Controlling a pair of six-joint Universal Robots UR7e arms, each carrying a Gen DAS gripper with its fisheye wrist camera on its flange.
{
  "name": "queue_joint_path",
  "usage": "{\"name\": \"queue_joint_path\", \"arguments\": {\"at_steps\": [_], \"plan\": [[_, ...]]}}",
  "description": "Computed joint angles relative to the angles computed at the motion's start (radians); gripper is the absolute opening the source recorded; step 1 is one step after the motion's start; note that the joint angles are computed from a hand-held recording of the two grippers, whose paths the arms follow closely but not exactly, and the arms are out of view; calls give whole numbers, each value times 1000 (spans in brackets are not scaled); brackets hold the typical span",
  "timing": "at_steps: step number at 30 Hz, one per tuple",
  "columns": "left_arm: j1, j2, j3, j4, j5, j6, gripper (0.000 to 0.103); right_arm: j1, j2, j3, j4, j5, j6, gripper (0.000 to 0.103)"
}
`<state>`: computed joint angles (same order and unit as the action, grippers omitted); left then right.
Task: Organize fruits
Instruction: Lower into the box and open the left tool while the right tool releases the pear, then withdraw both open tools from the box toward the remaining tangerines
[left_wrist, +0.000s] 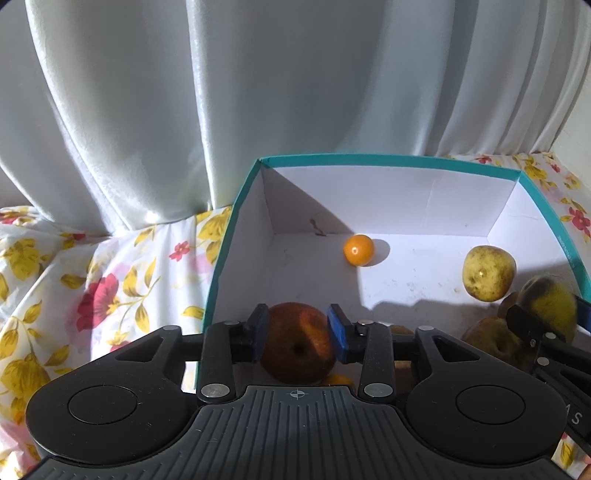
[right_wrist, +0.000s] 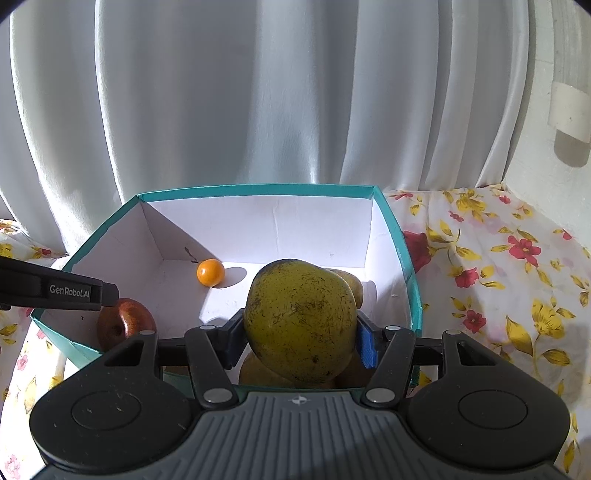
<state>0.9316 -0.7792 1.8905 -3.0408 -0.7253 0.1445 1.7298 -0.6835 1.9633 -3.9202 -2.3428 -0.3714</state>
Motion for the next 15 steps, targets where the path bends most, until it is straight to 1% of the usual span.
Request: {"name": "queue_joint_path", "arguments": {"at_steps": [1, 4, 6, 7, 10, 11, 15], "plan": [[0, -4, 6, -18, -7, 5, 51, 2, 5, -3, -22, -2, -13, 59], [-4, -24, 26, -72, -32, 15, 55, 15, 27, -18, -125, -10, -87, 60], [-7, -39, 45, -133, -44, 33, 67, 22, 35, -22, -182, -9, -128, 60], [-10, -45, 54, -167, -45, 46, 70, 26, 36, -22, -199, -9, -140, 60], [-15, -63, 83, -250, -34, 85, 73, 33, 28, -4, -225, 1, -137, 64], [-15, -71, 93, -267, -31, 92, 75, 36, 26, 3, -232, 3, -132, 67], [-14, -104, 136, -304, -28, 105, 75, 49, 21, 32, -250, 2, -121, 71]]}}
